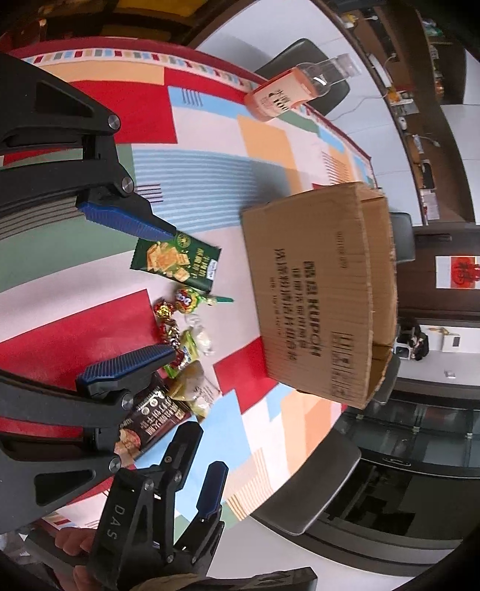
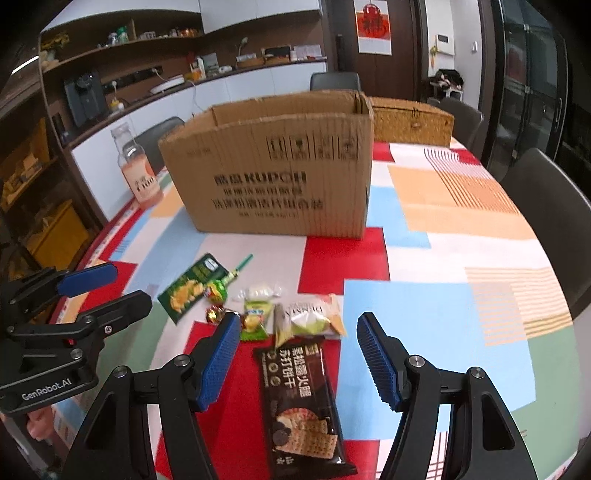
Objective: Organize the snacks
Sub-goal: 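Move both open tools back to the remaining snacks, then grasp the green-stick lollipop with the left tool while the right tool grasps the DENMA cracker bag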
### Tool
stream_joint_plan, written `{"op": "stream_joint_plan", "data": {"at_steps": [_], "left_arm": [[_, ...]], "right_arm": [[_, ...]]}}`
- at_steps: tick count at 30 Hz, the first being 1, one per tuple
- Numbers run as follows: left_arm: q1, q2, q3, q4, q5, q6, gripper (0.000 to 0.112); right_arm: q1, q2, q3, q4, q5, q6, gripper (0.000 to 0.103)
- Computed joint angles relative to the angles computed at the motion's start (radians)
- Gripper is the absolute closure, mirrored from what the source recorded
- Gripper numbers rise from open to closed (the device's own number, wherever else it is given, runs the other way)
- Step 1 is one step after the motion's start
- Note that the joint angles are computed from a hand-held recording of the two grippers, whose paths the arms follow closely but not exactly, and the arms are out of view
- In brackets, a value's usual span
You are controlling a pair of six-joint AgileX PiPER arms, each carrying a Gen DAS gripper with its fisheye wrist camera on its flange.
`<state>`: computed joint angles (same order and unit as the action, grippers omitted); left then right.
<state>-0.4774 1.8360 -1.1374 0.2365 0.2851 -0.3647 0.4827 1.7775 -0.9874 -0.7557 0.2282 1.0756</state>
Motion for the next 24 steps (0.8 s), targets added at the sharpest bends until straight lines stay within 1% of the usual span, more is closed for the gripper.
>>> {"op": "stream_joint_plan", "data": {"at_steps": [2, 6, 8, 11, 13, 14, 17, 20, 23, 24], "left_arm": [[0.005, 0.024, -0.011, -0.003, -0.003, 0.007, 0.054], [0.018, 0.069, -0.040, -0.026, -0.020, 0.033, 0.055], [0.031, 0.096, -0.064, -0.111, -0.025, 0.122, 0.055], [0.044, 0.141, -0.111, -0.231, -0.019, 0.246, 0.055], [0.050, 0.167, -0.137, -0.296, -0.013, 0.310, 0.058], [0.050, 0.186, -0.160, -0.306, -0.001, 0.319, 0.061], [0.052, 0.227, -0.209, -0.341, 0.021, 0.353, 0.063], [0.058, 0.266, -0.258, -0.400, 0.053, 0.407, 0.066], [0.066, 0.304, -0.304, -0.475, 0.093, 0.468, 0.073], [0.068, 0.313, -0.317, -0.489, 0.104, 0.476, 0.074]], "right_arm": [[-0.009, 0.017, -0.006, 0.047, -0.008, -0.040, 0.037], [-0.019, 0.058, -0.027, 0.061, -0.009, -0.051, 0.037], [-0.029, 0.079, -0.043, 0.093, -0.014, -0.081, 0.037], [-0.047, 0.110, -0.070, 0.217, -0.029, -0.202, 0.037], [-0.057, 0.135, -0.094, 0.308, -0.027, -0.288, 0.037], [-0.063, 0.142, -0.099, 0.360, -0.034, -0.337, 0.037], [-0.077, 0.174, -0.127, 0.505, -0.033, -0.472, 0.037], [-0.084, 0.202, -0.153, 0.570, -0.021, -0.535, 0.037], [-0.086, 0.221, -0.172, 0.607, -0.008, -0.574, 0.037], [-0.088, 0.226, -0.176, 0.636, -0.009, -0.602, 0.037]]}}
